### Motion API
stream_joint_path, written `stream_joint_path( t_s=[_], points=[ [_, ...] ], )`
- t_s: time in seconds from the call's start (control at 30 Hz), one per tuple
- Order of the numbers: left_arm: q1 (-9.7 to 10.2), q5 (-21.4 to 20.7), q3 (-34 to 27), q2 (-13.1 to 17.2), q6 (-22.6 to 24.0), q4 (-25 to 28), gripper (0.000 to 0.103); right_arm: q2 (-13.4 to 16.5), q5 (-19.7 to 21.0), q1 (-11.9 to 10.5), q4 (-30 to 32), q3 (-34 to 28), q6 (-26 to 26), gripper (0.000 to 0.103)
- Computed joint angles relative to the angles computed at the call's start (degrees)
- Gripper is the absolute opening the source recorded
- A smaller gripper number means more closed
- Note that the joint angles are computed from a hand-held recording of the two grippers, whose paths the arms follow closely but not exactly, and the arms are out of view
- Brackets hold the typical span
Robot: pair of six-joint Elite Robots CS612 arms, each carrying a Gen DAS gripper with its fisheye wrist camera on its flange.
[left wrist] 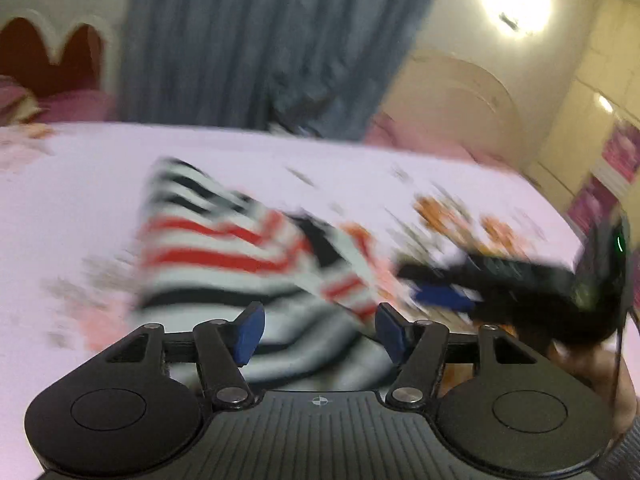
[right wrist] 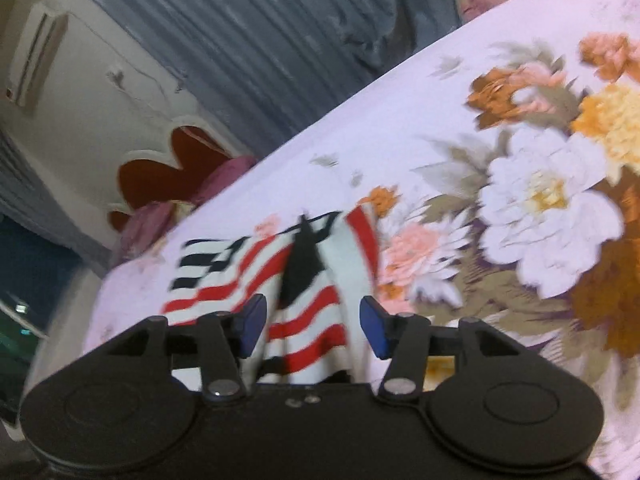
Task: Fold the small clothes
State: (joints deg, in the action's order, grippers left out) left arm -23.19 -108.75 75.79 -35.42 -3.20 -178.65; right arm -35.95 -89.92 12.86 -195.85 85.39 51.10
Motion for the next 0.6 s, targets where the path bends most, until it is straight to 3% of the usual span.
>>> stream_joint_path(
  t_s=[0.1,0.17,0.33,0.43,0.57,0.6],
  points=[
    [1.82,4.07,-4.11,2.37,-3.24,2.12,0.059,1.28,3.28,0.03,1.53,-2.52,-0.24,0.051],
    [3.02,3.91,-7.58,4.61,-6.24,4.54,0.046,2.30,4.54,0.24,4.36,-5.00,-0.70,0.051],
    [4.37,-0.51,-12.09,8.67,-10.43,8.22,0.033,4.36,7.12,0.19,14.48,-10.49,-2.45,0.051],
    [4.57,-1.42,-12.57,9.57,-9.54,8.40,0.032,5.26,6.55,0.73,18.83,-13.33,-4.63,0.052],
    [3.84,-0.29,-13.56,10.31,-4.47,7.49,0.021,5.61,0.19,2.38,23.46,-16.39,-10.52,0.020],
    [3.64,0.13,-13.75,10.30,-2.90,7.52,0.020,5.49,-1.22,2.82,23.11,-16.52,-12.20,0.018]
  ],
)
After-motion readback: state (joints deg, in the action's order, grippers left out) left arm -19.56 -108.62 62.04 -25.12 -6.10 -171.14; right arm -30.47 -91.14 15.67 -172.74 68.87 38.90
